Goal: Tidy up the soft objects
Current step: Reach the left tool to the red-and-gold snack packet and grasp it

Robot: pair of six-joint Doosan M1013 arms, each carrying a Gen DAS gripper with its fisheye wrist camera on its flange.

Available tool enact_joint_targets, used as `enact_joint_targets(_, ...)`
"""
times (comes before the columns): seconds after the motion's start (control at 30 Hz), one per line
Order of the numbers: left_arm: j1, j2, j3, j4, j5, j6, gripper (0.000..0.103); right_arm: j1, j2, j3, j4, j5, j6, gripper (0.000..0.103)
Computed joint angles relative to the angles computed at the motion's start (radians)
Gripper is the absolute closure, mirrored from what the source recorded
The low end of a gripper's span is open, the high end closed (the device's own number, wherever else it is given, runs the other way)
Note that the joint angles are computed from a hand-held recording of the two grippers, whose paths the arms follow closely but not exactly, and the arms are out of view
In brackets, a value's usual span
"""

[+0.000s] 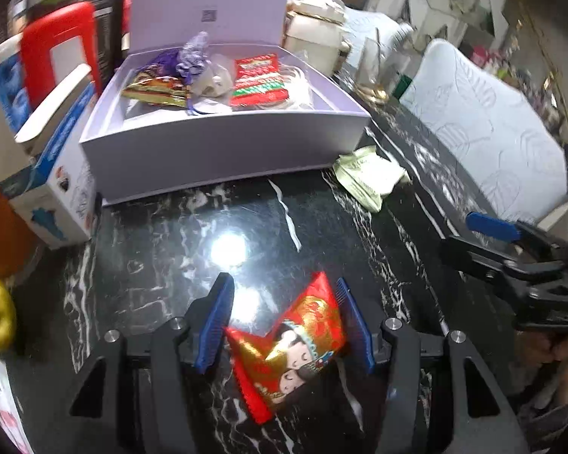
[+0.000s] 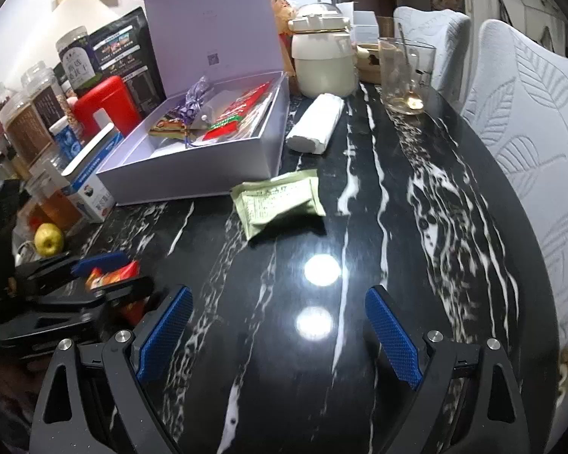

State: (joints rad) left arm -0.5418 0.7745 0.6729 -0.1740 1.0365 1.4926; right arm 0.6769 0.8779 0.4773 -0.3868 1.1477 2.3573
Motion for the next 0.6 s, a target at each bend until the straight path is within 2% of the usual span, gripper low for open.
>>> enact_joint_targets(0.13, 0.0, -0.001, -0.011, 0.036, 0.014, -0.054, 0.047, -0.003, 0.038, -0.077, 0.0, 0.026, -0.04, 0.009)
enact_joint_targets(0.33, 0.0, -0.015, 0.004, 0.054, 0.021, -0.051, 0.045, -0.002, 0.044, -0.09, 0.017, 0.008, -0.049, 0.009)
enact_joint_targets(0.37, -0.001, -0.024, 0.019, 0.059, 0.008, -0.052, 0.042, -0.001, 0.04, -0.084, 0.017, 0.004, -0.046, 0.009)
enact_joint_targets(0.43, -0.005, -0.037, 0.04, 0.081, -0.014, -0.054, 0.026, 0.0, 0.028, -0.059, 0.017, -0.011, -0.033, 0.009)
enact_joint_targets(0.5, -0.01, -0.054, 0.067, 0.104, -0.042, -0.068, 0.002, 0.002, 0.011, -0.024, 0.015, -0.028, -0.01, 0.009)
enact_joint_targets(0.6, -0.014, -0.064, 0.084, 0.115, -0.055, -0.087, 0.001, 0.005, -0.012, 0.019, 0.006, -0.047, 0.027, 0.009)
